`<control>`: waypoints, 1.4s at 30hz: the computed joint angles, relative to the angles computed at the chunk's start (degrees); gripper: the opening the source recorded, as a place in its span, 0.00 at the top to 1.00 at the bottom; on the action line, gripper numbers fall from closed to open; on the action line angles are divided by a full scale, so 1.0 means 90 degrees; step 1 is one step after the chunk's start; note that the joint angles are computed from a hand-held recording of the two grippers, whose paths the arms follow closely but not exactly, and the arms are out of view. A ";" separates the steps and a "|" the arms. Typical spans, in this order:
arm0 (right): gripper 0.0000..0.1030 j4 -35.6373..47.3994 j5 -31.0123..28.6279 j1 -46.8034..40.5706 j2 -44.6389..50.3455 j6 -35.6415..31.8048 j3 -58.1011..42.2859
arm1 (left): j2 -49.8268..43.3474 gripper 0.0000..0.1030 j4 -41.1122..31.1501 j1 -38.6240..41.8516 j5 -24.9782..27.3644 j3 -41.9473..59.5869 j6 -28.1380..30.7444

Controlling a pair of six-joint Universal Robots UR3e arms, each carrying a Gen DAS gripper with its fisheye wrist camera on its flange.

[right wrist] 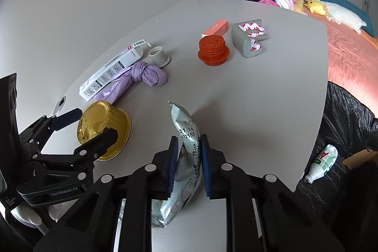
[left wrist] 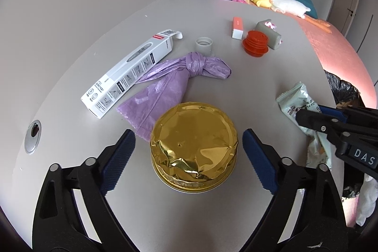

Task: Collect trash

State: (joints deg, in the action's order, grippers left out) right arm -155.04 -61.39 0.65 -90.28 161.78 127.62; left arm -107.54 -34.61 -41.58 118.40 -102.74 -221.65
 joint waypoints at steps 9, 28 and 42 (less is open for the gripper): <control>0.83 0.0369 0.0410 -0.0500 -0.0480 -0.0244 0.0119 | 0.0001 0.30 0.0078 -0.0011 -0.0150 0.0054 -0.0038; 0.83 0.1445 0.1091 -0.2088 -0.1439 -0.1035 0.0294 | -0.1029 0.30 -0.0187 -0.0274 -0.0429 0.2004 0.0365; 0.83 0.2352 0.1530 -0.3478 -0.1857 -0.1741 0.0315 | -0.2482 0.30 -0.0964 -0.0479 -0.0821 0.4497 0.0877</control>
